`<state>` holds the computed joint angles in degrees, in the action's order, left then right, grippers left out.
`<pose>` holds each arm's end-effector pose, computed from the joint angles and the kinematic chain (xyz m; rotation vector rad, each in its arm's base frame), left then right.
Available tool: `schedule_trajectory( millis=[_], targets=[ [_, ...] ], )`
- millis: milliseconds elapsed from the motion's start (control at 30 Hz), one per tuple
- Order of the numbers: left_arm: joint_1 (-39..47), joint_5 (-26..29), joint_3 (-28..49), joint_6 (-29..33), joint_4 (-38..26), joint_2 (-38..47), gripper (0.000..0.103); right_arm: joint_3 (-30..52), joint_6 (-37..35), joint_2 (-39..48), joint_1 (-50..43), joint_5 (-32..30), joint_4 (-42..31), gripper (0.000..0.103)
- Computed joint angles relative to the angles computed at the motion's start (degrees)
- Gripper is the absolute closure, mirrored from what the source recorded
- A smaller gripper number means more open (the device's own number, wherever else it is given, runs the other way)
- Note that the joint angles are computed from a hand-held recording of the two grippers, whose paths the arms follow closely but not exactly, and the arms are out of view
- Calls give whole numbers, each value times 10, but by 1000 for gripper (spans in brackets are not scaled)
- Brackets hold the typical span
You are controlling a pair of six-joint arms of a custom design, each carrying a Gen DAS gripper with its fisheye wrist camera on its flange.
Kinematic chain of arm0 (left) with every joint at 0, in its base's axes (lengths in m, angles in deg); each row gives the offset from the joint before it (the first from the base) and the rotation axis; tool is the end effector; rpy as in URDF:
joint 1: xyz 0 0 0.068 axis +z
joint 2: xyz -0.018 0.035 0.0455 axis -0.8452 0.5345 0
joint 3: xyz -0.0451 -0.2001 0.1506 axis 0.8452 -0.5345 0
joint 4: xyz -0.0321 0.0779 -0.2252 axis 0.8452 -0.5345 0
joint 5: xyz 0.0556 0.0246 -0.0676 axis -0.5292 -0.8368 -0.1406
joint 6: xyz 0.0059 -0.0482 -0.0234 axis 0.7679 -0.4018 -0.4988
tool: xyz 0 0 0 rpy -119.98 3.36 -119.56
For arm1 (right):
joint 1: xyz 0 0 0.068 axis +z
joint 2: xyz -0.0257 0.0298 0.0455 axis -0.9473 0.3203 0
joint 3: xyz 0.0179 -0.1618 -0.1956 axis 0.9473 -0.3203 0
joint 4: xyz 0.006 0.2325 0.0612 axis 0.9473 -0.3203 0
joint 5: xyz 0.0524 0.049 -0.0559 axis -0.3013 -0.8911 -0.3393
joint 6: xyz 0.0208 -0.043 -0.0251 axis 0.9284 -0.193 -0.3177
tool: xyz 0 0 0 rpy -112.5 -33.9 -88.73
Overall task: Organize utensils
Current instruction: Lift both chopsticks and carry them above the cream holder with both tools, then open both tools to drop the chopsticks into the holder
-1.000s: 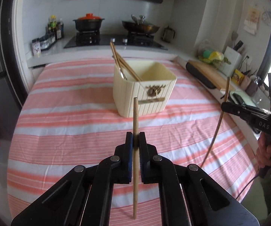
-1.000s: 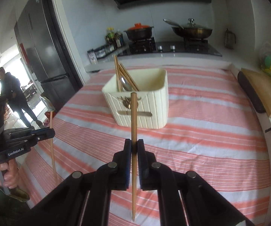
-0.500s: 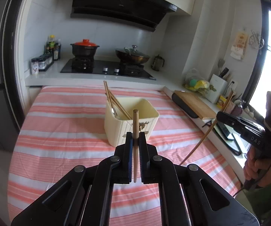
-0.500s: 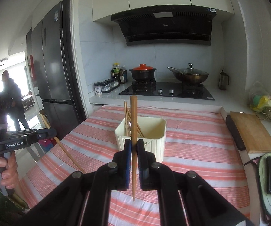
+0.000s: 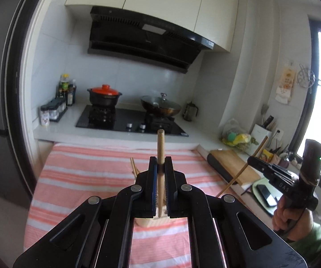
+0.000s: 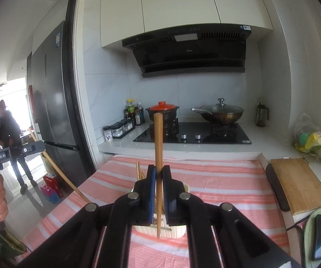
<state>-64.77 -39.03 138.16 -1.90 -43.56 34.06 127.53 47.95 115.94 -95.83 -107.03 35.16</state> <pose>0.2472 -0.0434 0.4095 0.2371 1.9391 -0.5177 0.1981 -0.0669 0.3955 -0.1518 1.8958 0.2389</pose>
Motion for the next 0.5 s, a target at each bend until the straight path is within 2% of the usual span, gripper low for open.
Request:
schedule_trajectory(
  millis=[167,300,367,500],
  targets=[
    [-34,-48,114,-11,14,146,99,33,48,83,71,55,114,97],
    [-58,-61,218,-10,-30,268,99,84,22,181,119,111,115,97],
    [-70,-65,291,1,-83,335,99,130,1,234,129,126,74,97],
    [-95,-89,515,31,-245,508,99,313,-35,393,147,167,-107,97]
  ],
)
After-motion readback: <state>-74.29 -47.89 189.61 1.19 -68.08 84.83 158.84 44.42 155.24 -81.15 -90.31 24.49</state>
